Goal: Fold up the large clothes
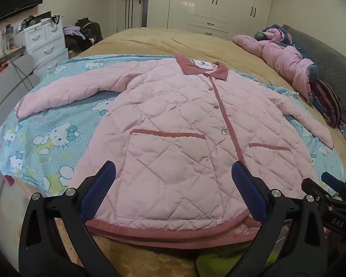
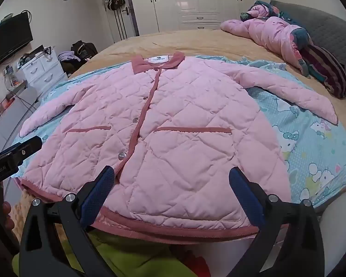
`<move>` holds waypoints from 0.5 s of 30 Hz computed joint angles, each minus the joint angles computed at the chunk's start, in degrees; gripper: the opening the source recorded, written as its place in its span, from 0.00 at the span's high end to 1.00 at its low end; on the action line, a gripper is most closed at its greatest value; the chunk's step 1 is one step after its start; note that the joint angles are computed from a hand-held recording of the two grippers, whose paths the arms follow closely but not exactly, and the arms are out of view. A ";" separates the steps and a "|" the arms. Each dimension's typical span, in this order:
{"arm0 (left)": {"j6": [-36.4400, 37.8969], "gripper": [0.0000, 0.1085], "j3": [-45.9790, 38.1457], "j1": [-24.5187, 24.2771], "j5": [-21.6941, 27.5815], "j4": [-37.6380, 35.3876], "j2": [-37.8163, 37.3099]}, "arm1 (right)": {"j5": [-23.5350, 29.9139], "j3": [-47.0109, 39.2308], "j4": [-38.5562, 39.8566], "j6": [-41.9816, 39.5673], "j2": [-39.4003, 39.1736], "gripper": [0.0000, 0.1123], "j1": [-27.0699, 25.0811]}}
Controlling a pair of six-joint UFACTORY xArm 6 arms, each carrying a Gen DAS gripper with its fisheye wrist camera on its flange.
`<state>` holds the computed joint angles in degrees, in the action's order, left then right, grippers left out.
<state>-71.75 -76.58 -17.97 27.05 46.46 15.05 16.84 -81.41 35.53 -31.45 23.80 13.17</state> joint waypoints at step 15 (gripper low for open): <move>-0.40 0.13 0.40 -0.10 0.80 1.04 -0.67 | -1.65 1.78 0.34 -1.10 -1.36 0.12 1.10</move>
<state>-72.15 -76.18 -18.07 27.84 47.50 14.38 15.20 -79.62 35.87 -32.55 22.44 14.27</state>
